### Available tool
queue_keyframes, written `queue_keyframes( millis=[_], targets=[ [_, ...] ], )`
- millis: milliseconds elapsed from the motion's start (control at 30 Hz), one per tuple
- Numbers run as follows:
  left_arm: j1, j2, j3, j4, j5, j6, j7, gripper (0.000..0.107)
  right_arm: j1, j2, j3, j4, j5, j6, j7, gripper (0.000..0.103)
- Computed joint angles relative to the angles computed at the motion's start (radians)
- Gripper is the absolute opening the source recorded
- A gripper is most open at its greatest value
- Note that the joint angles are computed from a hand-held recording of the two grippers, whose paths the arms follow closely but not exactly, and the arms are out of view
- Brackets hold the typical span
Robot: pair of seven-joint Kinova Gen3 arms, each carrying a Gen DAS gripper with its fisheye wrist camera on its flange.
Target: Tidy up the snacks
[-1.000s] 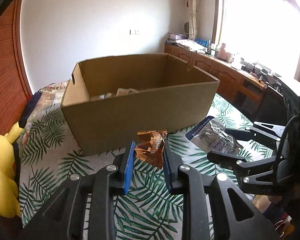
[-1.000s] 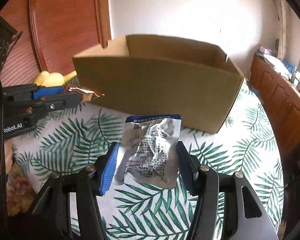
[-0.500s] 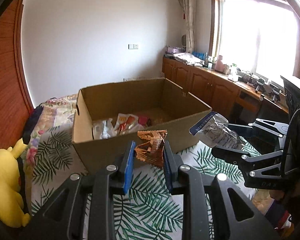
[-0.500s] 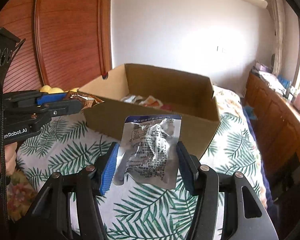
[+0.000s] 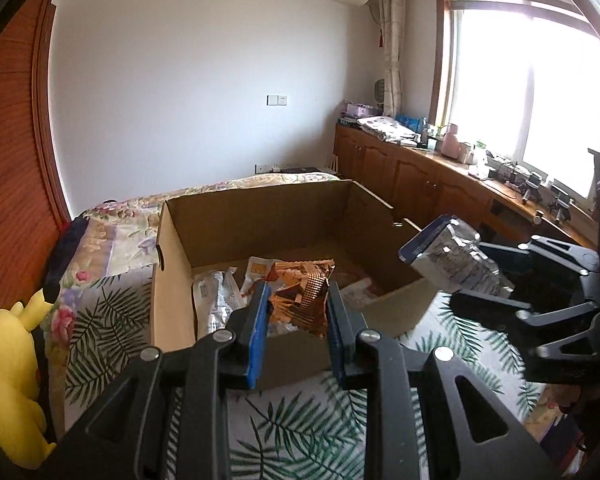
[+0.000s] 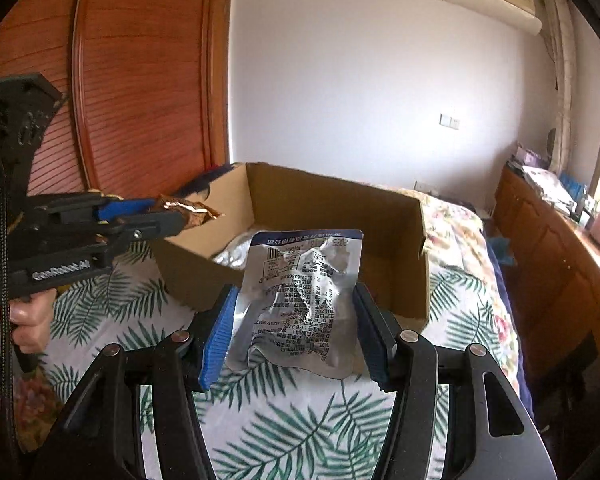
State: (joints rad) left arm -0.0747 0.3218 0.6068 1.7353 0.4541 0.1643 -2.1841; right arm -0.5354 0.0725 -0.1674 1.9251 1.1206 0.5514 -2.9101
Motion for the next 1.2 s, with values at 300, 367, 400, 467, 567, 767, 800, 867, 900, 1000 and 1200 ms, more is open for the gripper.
queue_keyframes(
  millis=[300, 367, 400, 467, 567, 767, 800, 867, 900, 1000, 1200],
  targets=[
    [0.215, 0.128, -0.238, -0.179, -0.114, 0.095, 0.148, 0.025, 0.065, 0.067, 0.073, -0.056, -0.086, -0.116, 0.155, 0.057],
    [0.228, 0.149, -0.252, -0.201, -0.131, 0.106, 0.164, 0.025, 0.071, 0.085, 0.093, -0.065, -0.107, -0.140, 0.181, 0.057],
    [0.240, 0.160, -0.264, -0.215, -0.142, 0.114, 0.174, 0.025, 0.066, 0.091, 0.101, -0.071, -0.117, -0.143, 0.190, 0.057],
    [0.251, 0.176, -0.277, -0.238, -0.158, 0.130, 0.190, 0.025, 0.074, 0.113, 0.118, -0.088, -0.158, -0.159, 0.231, 0.057],
    [0.257, 0.194, -0.284, -0.261, -0.170, 0.143, 0.207, 0.028, 0.081, 0.143, 0.142, -0.110, -0.230, -0.180, 0.294, 0.057],
    [0.257, 0.213, -0.282, -0.280, -0.184, 0.153, 0.221, 0.036, 0.042, 0.177, 0.201, -0.132, -0.297, -0.183, 0.348, 0.058],
    [0.251, 0.216, -0.274, -0.281, -0.185, 0.152, 0.215, 0.036, 0.037, 0.183, 0.209, -0.137, -0.306, -0.182, 0.354, 0.058],
    [0.246, 0.216, -0.269, -0.275, -0.184, 0.144, 0.211, 0.038, 0.024, 0.191, 0.223, -0.142, -0.322, -0.174, 0.356, 0.058],
    [0.240, 0.218, -0.262, -0.275, -0.181, 0.144, 0.207, 0.039, 0.020, 0.192, 0.228, -0.142, -0.330, -0.174, 0.359, 0.059],
    [0.227, 0.217, -0.250, -0.270, -0.173, 0.145, 0.203, 0.039, 0.017, 0.203, 0.240, -0.155, -0.360, -0.168, 0.373, 0.060],
    [0.218, 0.173, -0.244, -0.207, -0.171, 0.103, 0.198, 0.039, -0.010, 0.197, 0.271, -0.147, -0.349, -0.172, 0.340, 0.061]
  ],
)
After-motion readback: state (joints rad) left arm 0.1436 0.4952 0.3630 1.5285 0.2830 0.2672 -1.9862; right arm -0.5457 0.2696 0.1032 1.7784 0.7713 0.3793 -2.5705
